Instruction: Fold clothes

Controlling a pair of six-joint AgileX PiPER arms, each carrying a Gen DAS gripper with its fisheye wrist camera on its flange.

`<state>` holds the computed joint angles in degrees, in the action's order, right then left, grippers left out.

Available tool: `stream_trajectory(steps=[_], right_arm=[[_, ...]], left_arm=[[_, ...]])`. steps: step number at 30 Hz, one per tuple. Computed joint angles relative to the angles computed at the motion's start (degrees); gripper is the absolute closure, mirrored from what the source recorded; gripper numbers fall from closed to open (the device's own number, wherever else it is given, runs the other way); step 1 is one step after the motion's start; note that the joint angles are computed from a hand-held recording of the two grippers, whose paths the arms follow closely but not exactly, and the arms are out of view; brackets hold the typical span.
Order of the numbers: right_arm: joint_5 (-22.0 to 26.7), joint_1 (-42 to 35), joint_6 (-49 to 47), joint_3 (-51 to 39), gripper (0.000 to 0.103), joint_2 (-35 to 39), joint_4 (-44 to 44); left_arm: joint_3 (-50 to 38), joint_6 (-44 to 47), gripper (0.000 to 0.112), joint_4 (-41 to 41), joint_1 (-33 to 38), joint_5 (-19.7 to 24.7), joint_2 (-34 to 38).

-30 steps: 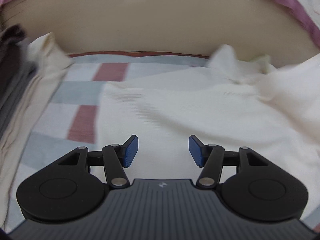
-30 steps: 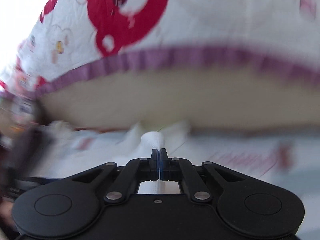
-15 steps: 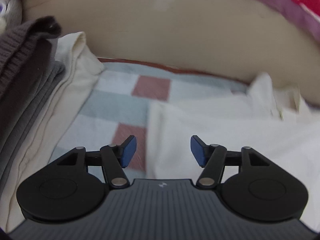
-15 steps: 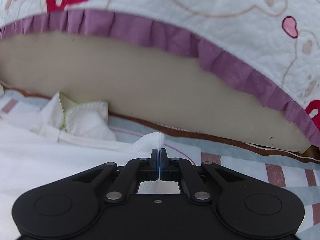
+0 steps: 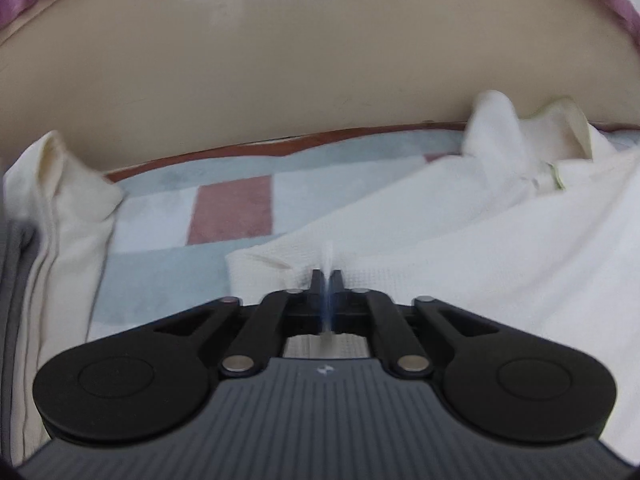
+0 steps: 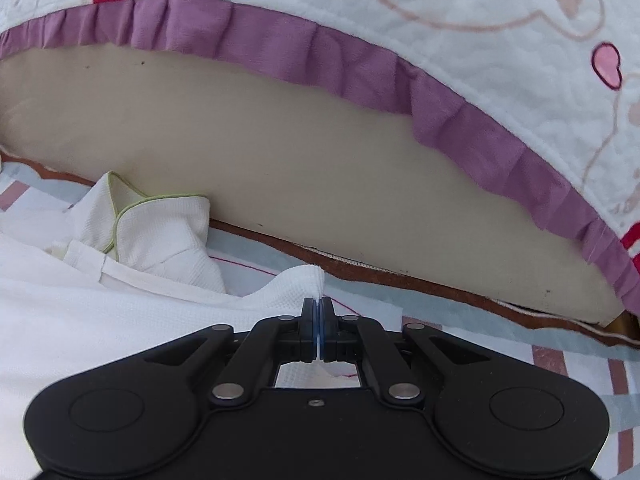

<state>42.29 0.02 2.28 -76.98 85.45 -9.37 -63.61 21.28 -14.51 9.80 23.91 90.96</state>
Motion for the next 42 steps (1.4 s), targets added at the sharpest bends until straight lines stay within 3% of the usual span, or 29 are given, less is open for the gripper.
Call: stream_trajectory(steps=[3,5,7,10,12,14,16,18,22,24,26,28,32,36,40,42], right_arm=[[-1.49,-2.63,-6.67,1.53,0.100,-1.60,7.71],[-2.32,-3.83,-12.21,2.34,0.100,-2.69,14.30],[-2.40,-2.52,-9.30,1.43,0.100,-1.92,11.71],[-3.30,-3.38,-7.62,0.58,0.093,0.46,14.94],[-0.12,-7.06,-12.07,-0.67,0.090,2.97,26.33],[1.11,-11.72,-14.46,1.95,0.087,2.76,37.79],[2.65,-17.09,-18.34,5.44,0.066,2.47,49.10],[4.81,-20.70,-20.05,6.84,0.065,3.42,54.29],[11.38,-25.57,-19.99,6.43,0.062,7.79,61.73],[10.04,-24.46,-19.73,7.96,0.056,7.51,64.08],[8.41,-22.95,-20.21,9.79,0.057,6.64,66.32],[5.84,-17.50,-25.48,12.31,0.096,0.64,64.29],[2.30,-4.18,-30.03,11.77,0.097,-8.04,54.78],[13.66,7.90,-32.44,11.26,0.089,-11.42,45.66],[17.85,7.05,-29.56,12.84,0.085,-11.91,45.74],[17.26,5.13,-30.17,13.29,0.080,-13.06,46.33]], left_arm=[[4.02,-5.99,0.111,1.78,0.75,-5.83,-6.90],[5.21,-16.92,0.111,12.69,0.00,-9.20,-8.82],[5.57,-26.38,0.111,24.15,-0.71,-11.08,-8.17],[4.09,-43.09,0.111,41.33,-3.17,-8.47,-3.50],[3.31,-53.31,0.111,50.88,-5.13,-4.19,-0.66],[4.60,-57.70,0.111,54.88,-5.46,-4.10,-0.92],[5.83,-61.27,0.111,58.02,-5.66,-4.10,-1.38],[6.71,-60.86,0.111,57.01,-5.14,-4.97,-2.68],[7.45,-53.61,0.111,47.23,-3.17,-6.29,-4.69],[6.81,-48.07,0.111,40.23,-2.22,-6.67,-4.14],[6.14,-42.89,0.111,34.18,-1.39,-6.16,-3.75],[6.18,-40.78,0.111,32.33,-1.07,-5.96,-3.79],[6.22,-36.31,0.111,27.95,-0.28,-6.04,-3.87],[5.77,-36.36,0.111,27.69,-0.51,-5.42,-3.36],[5.46,-37.89,0.111,29.05,-1.08,-4.97,-2.96],[5.37,-36.73,0.111,27.77,-0.82,-4.96,-2.87]])
